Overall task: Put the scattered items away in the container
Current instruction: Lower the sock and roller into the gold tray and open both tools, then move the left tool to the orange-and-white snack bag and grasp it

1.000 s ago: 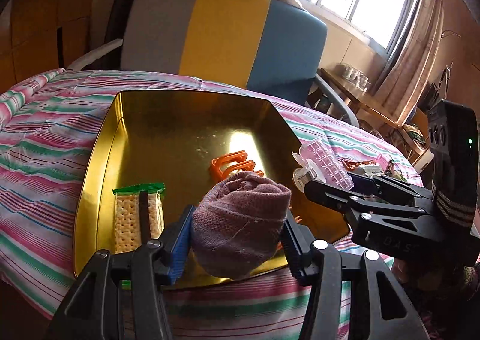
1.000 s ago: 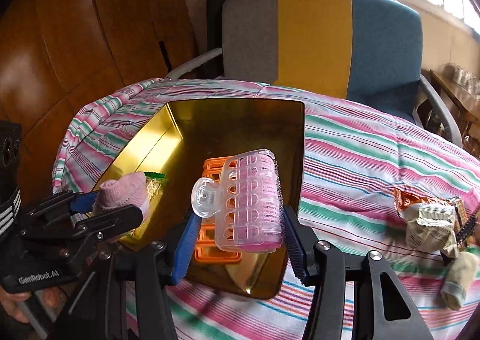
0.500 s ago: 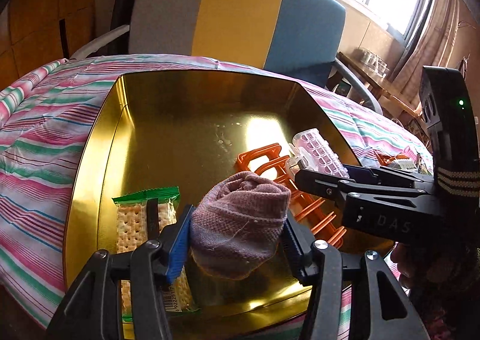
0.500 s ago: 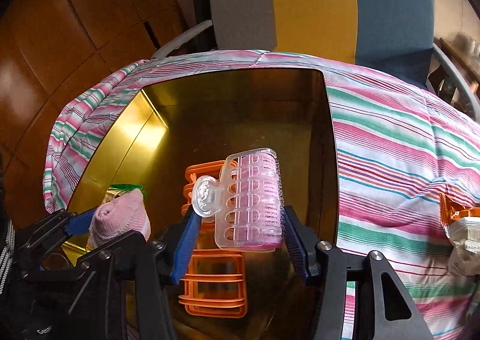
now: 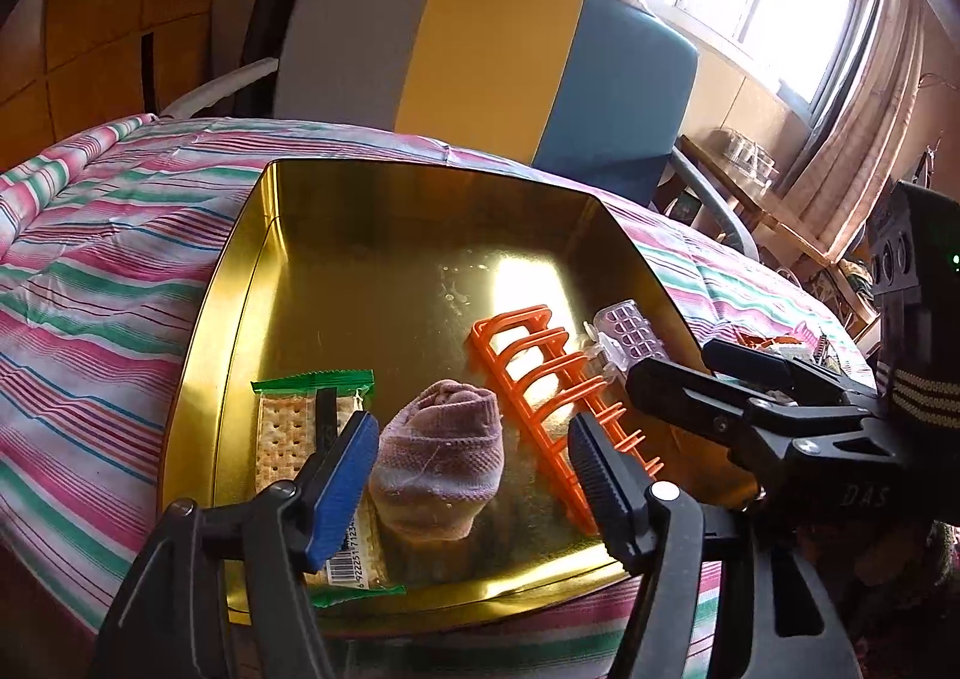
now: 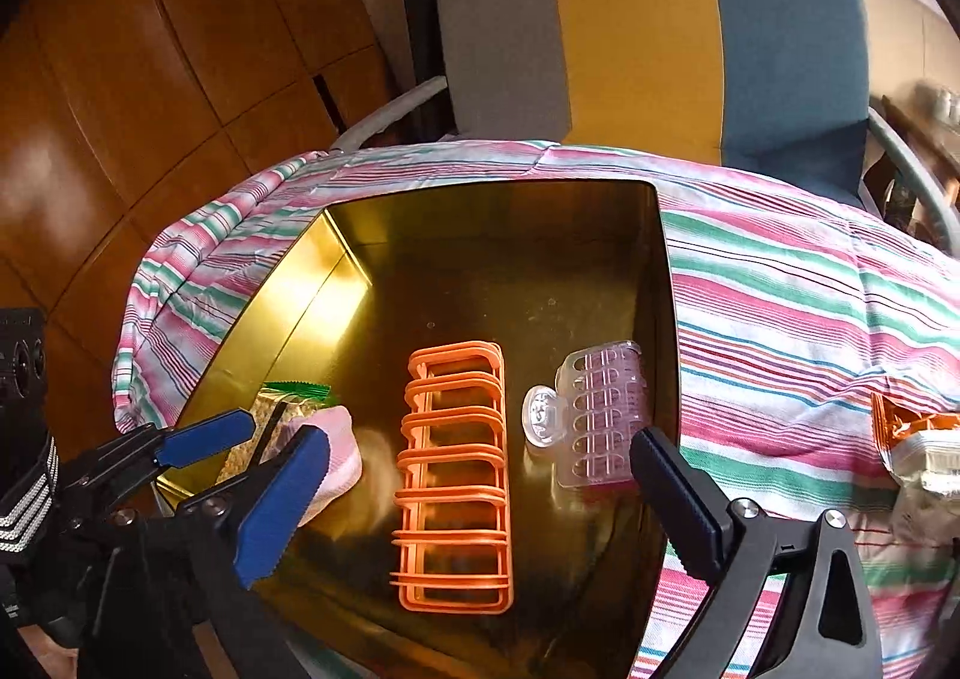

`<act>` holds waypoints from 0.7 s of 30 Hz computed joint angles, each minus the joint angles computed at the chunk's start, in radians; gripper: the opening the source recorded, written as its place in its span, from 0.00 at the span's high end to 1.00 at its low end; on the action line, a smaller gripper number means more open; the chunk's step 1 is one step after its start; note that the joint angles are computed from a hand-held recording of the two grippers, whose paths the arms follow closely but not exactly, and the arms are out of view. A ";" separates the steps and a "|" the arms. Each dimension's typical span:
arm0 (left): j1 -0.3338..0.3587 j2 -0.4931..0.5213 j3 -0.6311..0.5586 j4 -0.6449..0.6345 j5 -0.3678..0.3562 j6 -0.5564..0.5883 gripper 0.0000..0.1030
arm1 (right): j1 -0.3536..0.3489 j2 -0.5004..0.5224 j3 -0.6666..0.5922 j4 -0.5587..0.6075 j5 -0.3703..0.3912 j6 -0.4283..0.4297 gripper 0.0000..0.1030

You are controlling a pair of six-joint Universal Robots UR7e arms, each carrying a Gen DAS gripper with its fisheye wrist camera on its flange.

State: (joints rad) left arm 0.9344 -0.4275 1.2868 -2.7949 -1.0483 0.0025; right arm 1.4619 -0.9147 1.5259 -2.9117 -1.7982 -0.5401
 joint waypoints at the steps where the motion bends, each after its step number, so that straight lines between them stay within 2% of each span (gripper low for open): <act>1: -0.005 -0.006 0.012 -0.011 -0.001 0.004 0.35 | -0.002 -0.013 0.016 -0.010 0.009 0.003 0.00; 7: -0.044 -0.042 0.089 -0.075 -0.072 0.039 0.33 | -0.036 -0.123 0.149 -0.100 0.046 0.028 0.00; 10: -0.065 -0.051 0.115 -0.080 -0.134 0.069 0.31 | -0.067 -0.186 0.221 -0.160 0.023 0.045 0.00; 12: -0.079 -0.045 0.120 -0.065 -0.166 0.088 0.31 | -0.098 -0.221 0.258 -0.171 -0.018 0.078 0.00; 18: -0.117 -0.008 0.114 0.019 -0.228 0.115 0.31 | -0.213 -0.311 0.365 -0.206 -0.113 0.184 0.00; 21: -0.134 0.018 0.091 0.067 -0.252 0.123 0.31 | -0.255 -0.341 0.438 -0.316 -0.103 0.132 0.00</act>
State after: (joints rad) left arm 0.8004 -0.4092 1.3775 -2.7274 -1.3000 0.1255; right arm 1.2067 -1.2561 1.9634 -3.2274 -1.9009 -0.4083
